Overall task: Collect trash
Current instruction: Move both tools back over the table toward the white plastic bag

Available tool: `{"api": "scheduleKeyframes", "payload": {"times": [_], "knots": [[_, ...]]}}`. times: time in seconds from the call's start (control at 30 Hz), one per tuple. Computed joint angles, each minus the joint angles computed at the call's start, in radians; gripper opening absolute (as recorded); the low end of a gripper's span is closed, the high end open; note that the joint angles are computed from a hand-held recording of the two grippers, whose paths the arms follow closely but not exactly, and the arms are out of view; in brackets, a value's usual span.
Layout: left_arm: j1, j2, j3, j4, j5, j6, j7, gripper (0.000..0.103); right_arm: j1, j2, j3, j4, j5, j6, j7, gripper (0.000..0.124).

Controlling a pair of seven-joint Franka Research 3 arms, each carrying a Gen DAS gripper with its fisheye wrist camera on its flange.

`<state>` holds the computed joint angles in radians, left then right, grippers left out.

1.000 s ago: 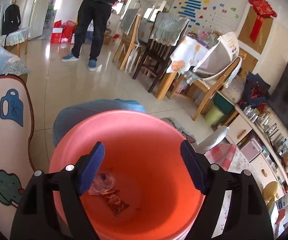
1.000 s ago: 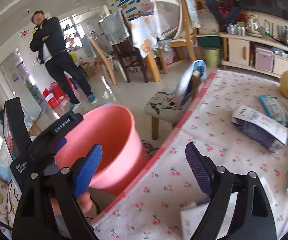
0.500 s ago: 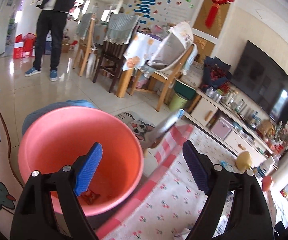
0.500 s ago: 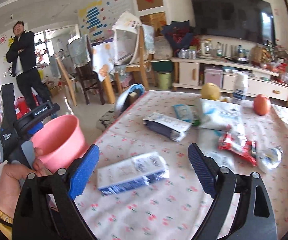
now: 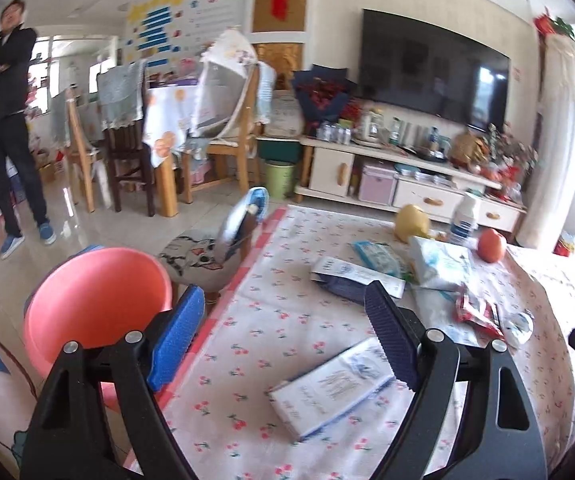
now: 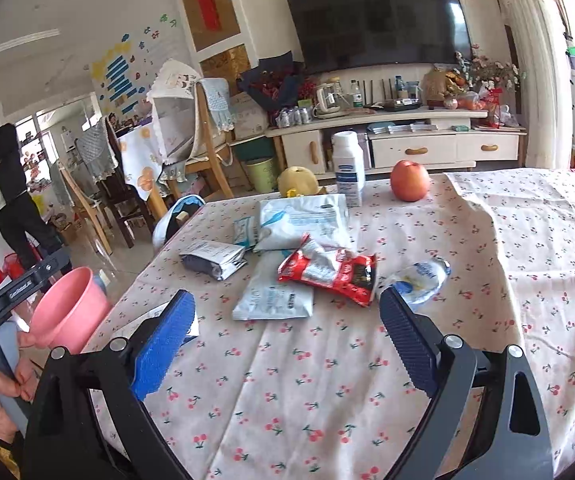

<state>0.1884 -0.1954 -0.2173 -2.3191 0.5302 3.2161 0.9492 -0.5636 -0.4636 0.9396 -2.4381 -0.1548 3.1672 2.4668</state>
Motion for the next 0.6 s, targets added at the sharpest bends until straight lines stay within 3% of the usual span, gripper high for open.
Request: {"api": "scheduleKeyframes", "payload": {"times": [0.13,0.17,0.23,0.3,0.33,0.4,0.43,0.6], "knots": [[-0.148,0.035,0.074,0.030,-0.077,0.005,0.081,0.083,0.041,0.000,-0.094,-0.036,0.020,0.002,-0.022,0.093],[-0.216,0.055,0.111,0.046,-0.120,-0.009,0.131,0.083,0.028,-0.008,-0.096,-0.039,0.016,-0.010,-0.024,0.093],[-0.360,0.090,0.197,0.076,-0.270,-0.040,0.287,0.083,0.019,-0.007,-0.115,-0.042,0.002,-0.031,-0.030,0.093],[-0.439,0.134,0.220,0.118,-0.426,-0.061,0.435,0.083,0.030,0.018,-0.151,-0.039,-0.011,-0.038,-0.037,0.093],[-0.489,0.159,0.234,0.148,-0.581,-0.078,0.568,0.083,0.039,0.037,-0.173,-0.033,-0.017,-0.043,-0.041,0.093],[-0.508,0.212,0.205,0.220,-0.824,-0.124,0.767,0.083,0.041,0.070,-0.198,-0.019,-0.043,-0.043,-0.042,0.093],[-0.497,0.242,0.182,0.262,-0.883,-0.152,0.815,0.083,0.021,0.084,-0.191,-0.007,-0.065,-0.045,-0.036,0.093],[-0.425,0.428,0.099,0.507,-0.926,-0.314,0.817,0.083,-0.046,0.178,-0.155,0.078,-0.196,-0.085,-0.021,0.093]]}}
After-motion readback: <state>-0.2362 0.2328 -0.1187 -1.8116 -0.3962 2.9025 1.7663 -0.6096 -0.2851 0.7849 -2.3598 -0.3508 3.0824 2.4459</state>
